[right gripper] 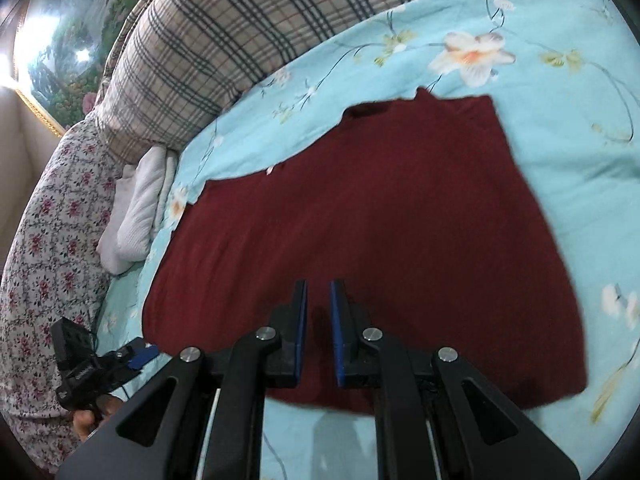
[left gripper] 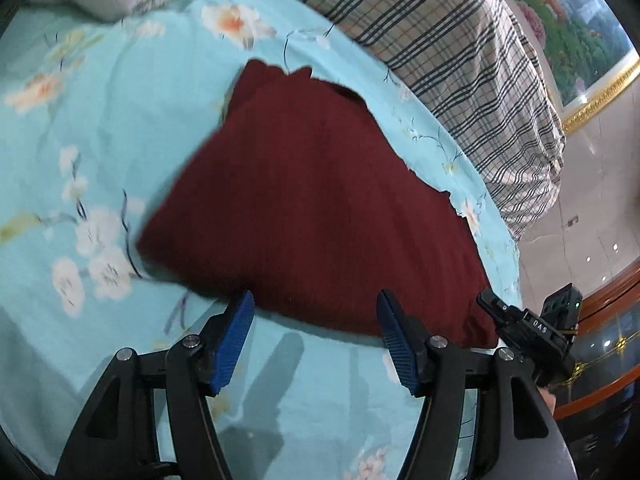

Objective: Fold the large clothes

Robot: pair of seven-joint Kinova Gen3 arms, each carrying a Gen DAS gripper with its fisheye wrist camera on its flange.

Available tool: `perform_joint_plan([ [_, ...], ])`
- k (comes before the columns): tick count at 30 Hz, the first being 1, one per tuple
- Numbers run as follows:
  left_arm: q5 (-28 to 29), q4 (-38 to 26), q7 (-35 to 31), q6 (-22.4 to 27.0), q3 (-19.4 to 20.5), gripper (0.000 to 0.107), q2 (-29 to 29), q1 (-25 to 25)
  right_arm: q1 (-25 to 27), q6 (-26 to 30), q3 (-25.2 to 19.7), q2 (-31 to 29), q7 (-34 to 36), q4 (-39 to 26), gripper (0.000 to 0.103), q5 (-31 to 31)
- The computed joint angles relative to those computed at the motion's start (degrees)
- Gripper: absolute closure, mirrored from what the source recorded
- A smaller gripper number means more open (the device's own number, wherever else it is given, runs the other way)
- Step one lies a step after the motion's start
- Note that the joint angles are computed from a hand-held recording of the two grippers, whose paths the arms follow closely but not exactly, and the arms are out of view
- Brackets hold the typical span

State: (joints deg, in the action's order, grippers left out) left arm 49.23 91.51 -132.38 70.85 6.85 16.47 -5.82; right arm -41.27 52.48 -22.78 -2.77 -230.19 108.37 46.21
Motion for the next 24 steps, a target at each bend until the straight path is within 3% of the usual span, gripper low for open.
perform_joint_plan([
  [9,4.16,1.81,2.77,-2.66,0.55,0.037,2.32,-0.02,-0.80,0.22,0.23,1.02,0.26,-1.26,0.091,-0.18],
  [14,7.96,2.50,3.80,-7.87,1.26,0.038,3.39,0.49,11.41,-2.53,-9.65,1.59,3.00,-1.60,0.091,-0.67],
  [16,8.15,2.48,4.69,-10.59,1.59,0.043,3.28,1.43,16.72,-3.99,-13.52,2.72,5.82,-2.85,0.091,-0.39],
  [17,7.66,2.18,5.13,-11.57,1.74,0.053,3.34,1.90,19.38,-4.80,-15.05,3.37,8.15,-3.72,0.091,-0.51],
  [18,7.13,1.60,5.70,-12.19,1.85,0.071,3.70,2.38,22.03,-5.43,-16.75,4.11,10.48,-4.70,0.091,-0.66],
  [20,7.35,0.21,6.37,-10.86,2.74,0.086,5.62,1.83,27.34,-6.81,-20.31,5.82,15.14,-6.61,0.091,-0.58],
  [24,7.86,0.43,5.37,-11.67,3.57,0.093,5.55,1.43,37.63,-6.10,-30.19,13.27,24.47,-12.68,0.092,1.52],
])
